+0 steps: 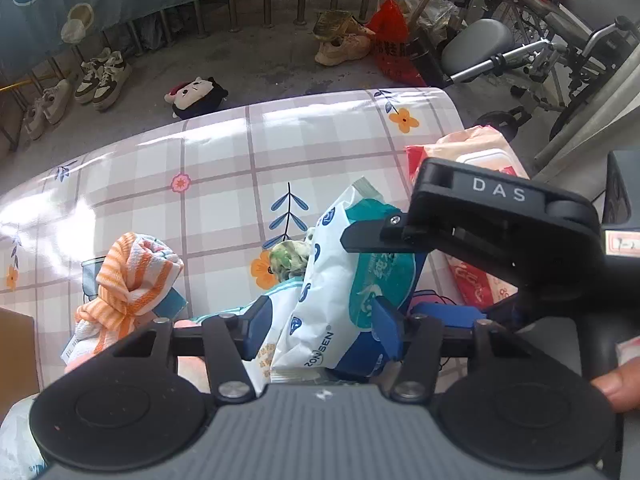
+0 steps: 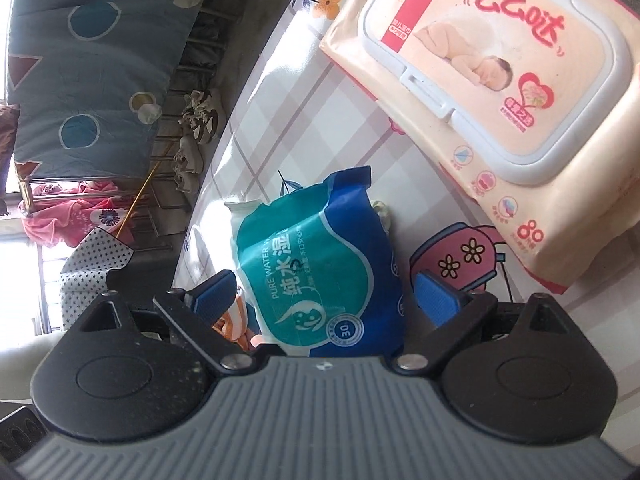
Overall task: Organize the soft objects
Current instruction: 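Move the left gripper to the blue wet-wipe pack and grasp it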
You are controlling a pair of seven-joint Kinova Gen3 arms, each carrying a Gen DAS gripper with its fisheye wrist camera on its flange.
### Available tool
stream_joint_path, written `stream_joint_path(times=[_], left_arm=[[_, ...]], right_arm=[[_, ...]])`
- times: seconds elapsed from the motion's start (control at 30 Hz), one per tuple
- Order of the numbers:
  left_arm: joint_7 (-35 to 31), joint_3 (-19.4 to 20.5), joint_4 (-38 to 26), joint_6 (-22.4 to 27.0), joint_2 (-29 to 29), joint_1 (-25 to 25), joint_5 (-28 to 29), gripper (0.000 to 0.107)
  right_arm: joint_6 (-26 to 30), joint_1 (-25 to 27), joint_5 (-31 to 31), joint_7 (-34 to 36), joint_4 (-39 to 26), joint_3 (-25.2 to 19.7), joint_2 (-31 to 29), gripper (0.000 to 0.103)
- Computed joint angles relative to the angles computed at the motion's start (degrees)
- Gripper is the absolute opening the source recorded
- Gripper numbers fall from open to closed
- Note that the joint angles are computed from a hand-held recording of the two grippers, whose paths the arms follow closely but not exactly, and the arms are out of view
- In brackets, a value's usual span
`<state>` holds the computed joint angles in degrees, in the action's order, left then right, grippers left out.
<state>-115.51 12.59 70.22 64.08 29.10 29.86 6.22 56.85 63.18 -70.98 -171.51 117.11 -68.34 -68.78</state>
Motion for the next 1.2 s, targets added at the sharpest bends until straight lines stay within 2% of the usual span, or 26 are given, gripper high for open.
stream_joint_path(times=[0.2, 0.33, 0.53, 0.7, 0.93, 1.03, 1.1, 1.2], left_arm=[[1.9, -0.6, -2.9, 2.7, 3.3, 1.8, -1.4, 0.054], [2.2, -0.5, -1.9, 1.9, 2.4, 2.1, -1.6, 0.050], [1.5, 0.1, -0.3, 2.9, 0.0, 1.6, -0.7, 0.047], [0.2, 0.9, 3.0, 3.9, -4.1, 0.4, 1.2, 0.047], [-2.0, 1.9, 6.8, 8.3, -8.9, -2.0, 5.6, 0.047], [-2.9, 2.0, 9.1, 10.1, -9.8, -2.1, 6.1, 0.048], [-2.8, 1.7, 9.6, 11.9, -9.3, -1.4, 4.4, 0.048], [-2.8, 0.9, 10.7, 13.1, -9.4, -1.4, 2.5, 0.051]], right_arm=[[-4.0, 1.6, -7.4, 5.0, 3.3, -2.3, -1.4, 0.096], [-3.9, 2.0, -10.3, 4.8, 4.2, -1.6, -4.0, 0.095], [-1.7, 1.8, -8.8, 5.5, 3.2, 0.4, -4.4, 0.089], [-0.2, -1.8, -6.1, 4.0, 3.3, 2.8, -3.4, 0.088], [4.3, -8.3, 1.4, -4.9, -1.6, 5.5, 0.2, 0.087], [7.5, -10.3, 5.0, -9.0, -5.0, 5.4, 2.0, 0.087], [9.1, -10.8, 6.1, -9.4, -6.7, 4.3, 3.3, 0.087], [9.0, -11.5, 4.4, -8.2, -6.5, 2.7, 4.3, 0.087]])
